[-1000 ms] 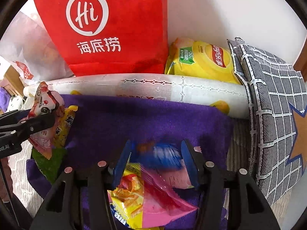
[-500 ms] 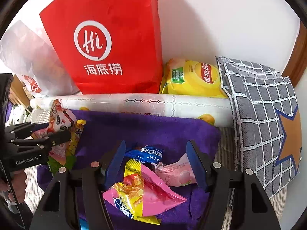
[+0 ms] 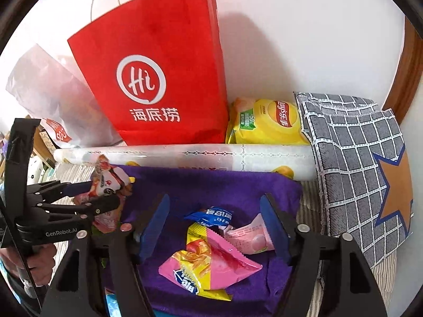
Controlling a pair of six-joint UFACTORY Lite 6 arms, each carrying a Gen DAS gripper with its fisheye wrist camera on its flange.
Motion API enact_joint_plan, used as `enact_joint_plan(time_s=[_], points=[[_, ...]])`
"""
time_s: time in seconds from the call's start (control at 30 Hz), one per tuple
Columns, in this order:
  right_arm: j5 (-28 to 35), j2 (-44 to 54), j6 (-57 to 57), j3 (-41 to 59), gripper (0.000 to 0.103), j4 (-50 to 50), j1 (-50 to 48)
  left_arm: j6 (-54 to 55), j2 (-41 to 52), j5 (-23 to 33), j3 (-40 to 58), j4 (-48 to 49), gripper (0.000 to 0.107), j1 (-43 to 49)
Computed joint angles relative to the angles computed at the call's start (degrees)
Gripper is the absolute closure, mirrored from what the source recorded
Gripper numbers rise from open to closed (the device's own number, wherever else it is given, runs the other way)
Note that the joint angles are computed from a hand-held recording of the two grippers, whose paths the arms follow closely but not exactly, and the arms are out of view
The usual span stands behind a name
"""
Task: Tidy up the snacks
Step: 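Lower the pink panda packet onto the towel and open the left tool, then move both open tools back to the items beside the blue tissue pack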
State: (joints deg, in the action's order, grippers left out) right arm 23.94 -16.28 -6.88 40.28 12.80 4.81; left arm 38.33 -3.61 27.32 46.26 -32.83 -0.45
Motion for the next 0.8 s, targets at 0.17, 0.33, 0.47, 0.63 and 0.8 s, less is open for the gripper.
enact_joint_plan(time_s=[0.17,0.33,0.47,0.63,0.8], points=[[1.46,-3.48,9.41,-1.89,0.021,-8.56,2.56,0.56,-2.58,1.72,-0.5,-0.84,0.034,0.06],[5.03,-8.86,16.85,-4.55,0.02,-13.84,3.89,0.76,-6.26,3.69,-1.4,-1.78,0.034,0.24],[9.26,-15.4,27.67,-7.03,0.018,-22.77,7.02,0.76,-11.09,4.96,-2.93,-1.94,0.034,0.11],[19.48,-26.04,40.58,-10.13,0.017,-32.18,14.18,0.04,-17.91,6.27,-4.79,-1.81,0.034,-0.51],[29.22,-40.12,46.3,-13.1,0.017,-32.76,19.89,-3.45,-25.6,10.79,-6.49,-1.38,0.034,-0.48]])
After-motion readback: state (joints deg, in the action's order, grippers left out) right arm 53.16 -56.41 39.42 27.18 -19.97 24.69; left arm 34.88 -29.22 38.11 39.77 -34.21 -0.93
